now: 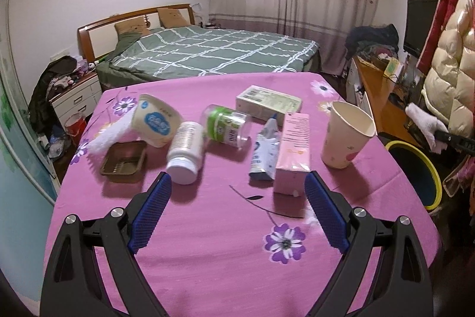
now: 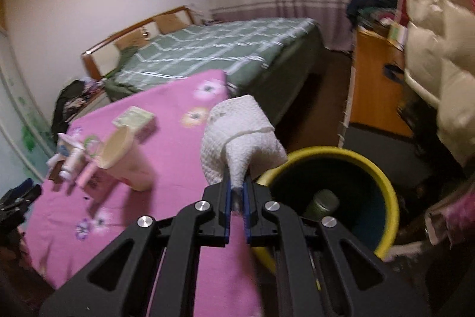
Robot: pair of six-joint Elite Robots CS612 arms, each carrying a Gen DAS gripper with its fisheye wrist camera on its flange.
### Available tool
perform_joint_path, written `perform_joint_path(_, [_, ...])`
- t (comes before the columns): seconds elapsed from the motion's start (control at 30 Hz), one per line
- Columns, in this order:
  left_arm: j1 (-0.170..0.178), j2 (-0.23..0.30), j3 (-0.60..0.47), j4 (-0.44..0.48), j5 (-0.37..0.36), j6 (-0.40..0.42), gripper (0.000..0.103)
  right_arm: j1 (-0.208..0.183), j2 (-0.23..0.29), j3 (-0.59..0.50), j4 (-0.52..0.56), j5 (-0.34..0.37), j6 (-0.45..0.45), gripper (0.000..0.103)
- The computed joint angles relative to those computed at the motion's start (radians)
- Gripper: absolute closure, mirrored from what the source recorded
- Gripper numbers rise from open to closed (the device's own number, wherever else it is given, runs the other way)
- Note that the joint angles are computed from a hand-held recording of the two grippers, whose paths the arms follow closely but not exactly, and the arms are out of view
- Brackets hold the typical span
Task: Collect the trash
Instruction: 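Carry the white tissue with the right gripper and release it into the bin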
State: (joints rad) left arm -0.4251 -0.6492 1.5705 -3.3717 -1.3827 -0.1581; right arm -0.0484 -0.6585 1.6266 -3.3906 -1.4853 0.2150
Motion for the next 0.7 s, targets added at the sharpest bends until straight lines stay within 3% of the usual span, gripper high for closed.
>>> perform_joint_path(0.27, [-0.020, 0.013, -0.032, 0.038, -0.012, 0.036, 0.014, -0.029, 0.033, -0.003, 0.056, -0.019, 0.053, 0.096])
perform_joint_path(0.6, [-0.033, 0.030, -0.064, 0.080, -0.023, 0.063, 0.014, -0.036, 0.051, -0.015, 0.089, -0.043, 0.078, 0.096])
perform_joint_path(0.7, [-0.034, 0.035, -0.074, 0.091, -0.028, 0.065, 0.014, -0.035, 0.051, -0.015, 0.094, -0.049, 0.081, 0.091])
